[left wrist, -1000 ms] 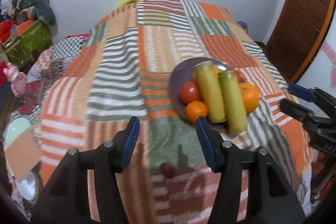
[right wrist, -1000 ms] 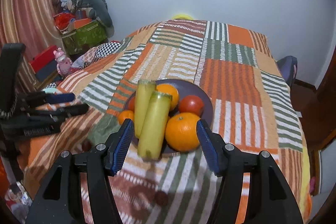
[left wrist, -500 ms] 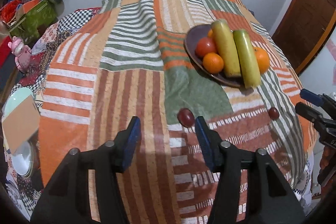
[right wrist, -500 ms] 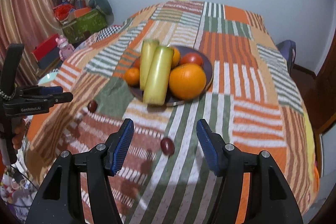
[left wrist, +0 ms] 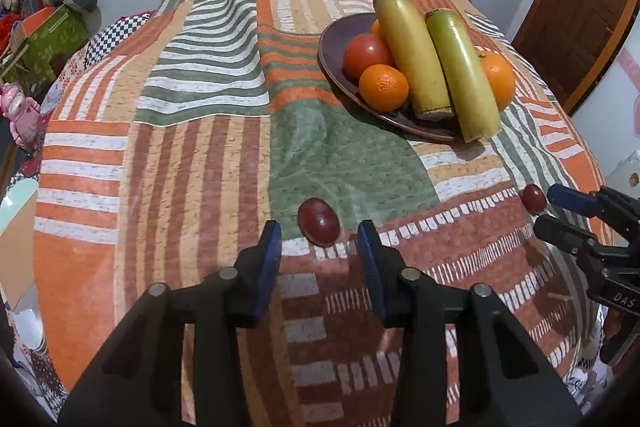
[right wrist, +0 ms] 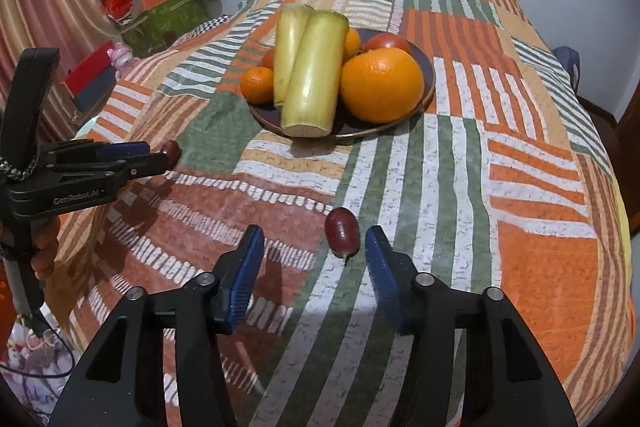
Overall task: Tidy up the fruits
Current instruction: 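Move both grippers toward the two small dark red fruits on the bedspread, then grasp a small dark red fruit with the left gripper while the right gripper grasps another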
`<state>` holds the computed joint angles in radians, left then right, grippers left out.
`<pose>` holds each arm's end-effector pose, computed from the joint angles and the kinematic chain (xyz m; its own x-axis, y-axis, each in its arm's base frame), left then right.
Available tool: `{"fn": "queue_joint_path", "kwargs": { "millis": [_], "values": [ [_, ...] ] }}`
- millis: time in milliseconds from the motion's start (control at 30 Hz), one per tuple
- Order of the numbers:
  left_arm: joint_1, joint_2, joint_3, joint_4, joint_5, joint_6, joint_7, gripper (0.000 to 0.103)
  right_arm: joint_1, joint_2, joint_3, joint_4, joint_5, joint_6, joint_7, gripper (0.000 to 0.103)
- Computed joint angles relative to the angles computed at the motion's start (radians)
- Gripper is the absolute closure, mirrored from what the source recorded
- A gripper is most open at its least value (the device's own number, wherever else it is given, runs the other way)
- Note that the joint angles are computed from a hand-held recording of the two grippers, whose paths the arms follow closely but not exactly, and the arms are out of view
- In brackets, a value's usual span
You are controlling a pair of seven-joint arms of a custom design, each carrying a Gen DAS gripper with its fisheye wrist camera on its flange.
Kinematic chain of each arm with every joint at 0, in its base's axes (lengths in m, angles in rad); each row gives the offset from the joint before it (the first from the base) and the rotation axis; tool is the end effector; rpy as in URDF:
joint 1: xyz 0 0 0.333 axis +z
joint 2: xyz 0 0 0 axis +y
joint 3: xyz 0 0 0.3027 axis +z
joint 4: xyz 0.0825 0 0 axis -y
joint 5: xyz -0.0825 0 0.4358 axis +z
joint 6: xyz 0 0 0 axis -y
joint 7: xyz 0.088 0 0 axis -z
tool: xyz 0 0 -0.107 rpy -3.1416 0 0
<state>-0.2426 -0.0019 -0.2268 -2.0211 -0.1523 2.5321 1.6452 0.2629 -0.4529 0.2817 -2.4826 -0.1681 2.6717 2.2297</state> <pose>0.5711 -0.2879 0.4711 -0.4491 -0.8879 0.1001 -0.7984 0.3485 -0.4910 0.4281 0.2701 0.4792 0.0662 -0.9897 -0.1267 -0.7991 0.0235 -0.6008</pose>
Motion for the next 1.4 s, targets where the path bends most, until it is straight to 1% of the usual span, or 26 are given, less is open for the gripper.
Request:
{"fn": "queue_joint_path", "kwargs": {
  "millis": [33, 100, 233, 267, 333, 433, 667, 800, 967, 1100, 1167, 1233, 1367, 1400],
  "values": [
    [0.0, 0.009, 0.0, 0.007, -0.001, -0.001, -0.005, 0.067, -0.003, 0.001, 0.002, 0.0, -0.002, -0.002, 0.006, 0.059],
    [0.003, 0.023, -0.001, 0.018, -0.006, -0.004, -0.011, 0.071, 0.0, 0.008, -0.005, -0.001, 0.005, -0.004, 0.004, 0.067],
    [0.008, 0.039, -0.005, 0.031, -0.027, -0.003, -0.009, 0.078, 0.0, 0.009, -0.01, -0.011, 0.011, 0.013, 0.004, 0.073],
    [0.009, 0.04, -0.006, 0.032, -0.034, -0.001, -0.006, 0.08, -0.002, 0.007, -0.009, -0.013, 0.009, 0.015, 0.006, 0.077],
    [0.01, 0.039, -0.008, 0.032, -0.042, 0.006, 0.0, 0.082, 0.0, 0.008, -0.012, -0.012, 0.015, 0.011, 0.004, 0.081],
    [0.011, 0.03, -0.01, 0.026, -0.061, 0.012, 0.018, 0.082, 0.009, -0.002, -0.026, -0.02, 0.037, 0.021, -0.008, 0.085],
    [0.002, -0.001, -0.007, 0.02, -0.077, 0.03, 0.044, 0.082, -0.013, -0.022, -0.011, -0.023, 0.031, 0.032, -0.006, 0.085],
    [-0.006, -0.006, -0.007, 0.033, -0.089, 0.04, 0.058, 0.082, -0.038, -0.034, 0.004, -0.016, 0.006, 0.048, 0.006, 0.085],
    [-0.016, 0.008, -0.011, 0.071, -0.119, 0.051, 0.085, 0.082, -0.071, -0.037, 0.015, 0.001, -0.022, 0.081, 0.019, 0.085],
    [-0.021, 0.04, -0.021, 0.112, -0.12, 0.051, 0.085, 0.082, -0.101, -0.033, 0.026, 0.013, -0.046, 0.104, 0.035, 0.085],
    [-0.022, 0.052, -0.027, 0.124, -0.122, 0.047, 0.087, 0.082, -0.083, -0.03, 0.005, 0.01, -0.022, 0.114, 0.016, 0.085],
    [-0.021, 0.057, -0.032, 0.126, -0.129, 0.042, 0.097, 0.082, -0.07, -0.027, -0.002, 0.006, -0.006, 0.098, -0.006, 0.084],
    [-0.022, 0.067, -0.038, 0.125, -0.127, 0.03, 0.099, 0.082, -0.016, 0.0, -0.032, 0.005, 0.048, 0.046, -0.083, 0.071],
    [-0.022, 0.068, -0.039, 0.123, -0.127, 0.027, 0.098, 0.082, -0.01, 0.009, -0.03, 0.005, 0.051, 0.037, -0.092, 0.071]
  ]
}}
